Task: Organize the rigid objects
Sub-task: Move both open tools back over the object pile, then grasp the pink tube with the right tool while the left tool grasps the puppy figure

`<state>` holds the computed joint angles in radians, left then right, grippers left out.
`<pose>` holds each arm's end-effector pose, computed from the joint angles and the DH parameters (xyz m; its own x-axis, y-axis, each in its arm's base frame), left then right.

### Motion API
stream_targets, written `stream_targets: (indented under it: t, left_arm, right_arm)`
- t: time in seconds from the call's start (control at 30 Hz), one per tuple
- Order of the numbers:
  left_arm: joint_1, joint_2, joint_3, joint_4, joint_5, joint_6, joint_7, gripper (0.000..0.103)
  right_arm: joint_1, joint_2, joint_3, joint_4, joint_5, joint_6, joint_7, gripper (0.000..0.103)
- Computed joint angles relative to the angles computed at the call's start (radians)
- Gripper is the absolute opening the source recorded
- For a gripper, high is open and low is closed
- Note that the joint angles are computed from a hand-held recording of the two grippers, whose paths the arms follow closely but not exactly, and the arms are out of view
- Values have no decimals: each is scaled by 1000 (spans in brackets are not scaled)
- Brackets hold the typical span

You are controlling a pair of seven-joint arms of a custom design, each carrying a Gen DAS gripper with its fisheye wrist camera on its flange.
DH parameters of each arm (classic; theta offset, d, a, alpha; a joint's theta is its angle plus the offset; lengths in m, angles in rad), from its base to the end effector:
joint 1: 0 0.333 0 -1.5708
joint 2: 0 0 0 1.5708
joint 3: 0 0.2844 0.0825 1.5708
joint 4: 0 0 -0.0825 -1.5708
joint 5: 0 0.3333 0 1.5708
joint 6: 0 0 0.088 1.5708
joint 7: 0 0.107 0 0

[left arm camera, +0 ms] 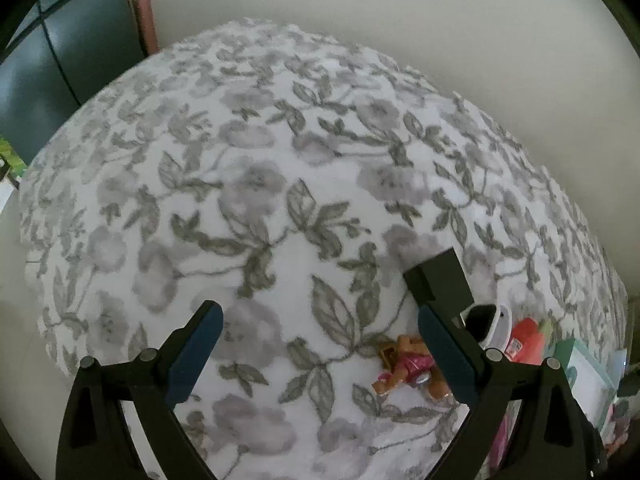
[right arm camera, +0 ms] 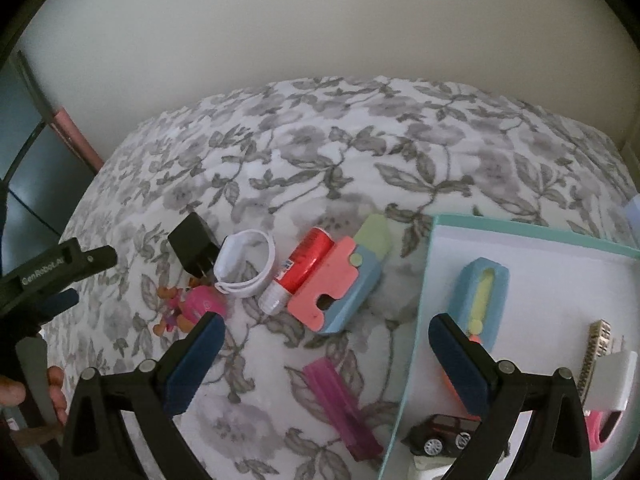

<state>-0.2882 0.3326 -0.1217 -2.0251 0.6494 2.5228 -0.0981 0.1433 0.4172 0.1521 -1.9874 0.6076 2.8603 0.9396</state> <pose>0.5194 -0.2291 0.3062 0.6736 -0.7313 0.1072 -0.6491 -0.6547 -0.3874 0.5794 0.1373 0.3049 0.3819 -0.9069 -0.1781 -0.8319 -0.2534 -0.4938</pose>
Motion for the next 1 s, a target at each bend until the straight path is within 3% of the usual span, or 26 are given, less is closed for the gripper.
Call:
stream_targets:
  t: [0.4, 0.67, 1.0]
  left_arm:
    - [37, 119, -55, 82, -198, 144, 299, 98]
    - [45, 186, -79, 133, -336, 186, 482, 98]
    - [-3, 285, -47, 270, -363, 68, 558, 98]
  right_arm:
    - [64, 27, -71, 5, -163, -65, 105, 53]
    - [61, 44, -82, 20, -217, -130, 163, 43]
    - [77, 30, -99, -8, -285, -142, 182, 37]
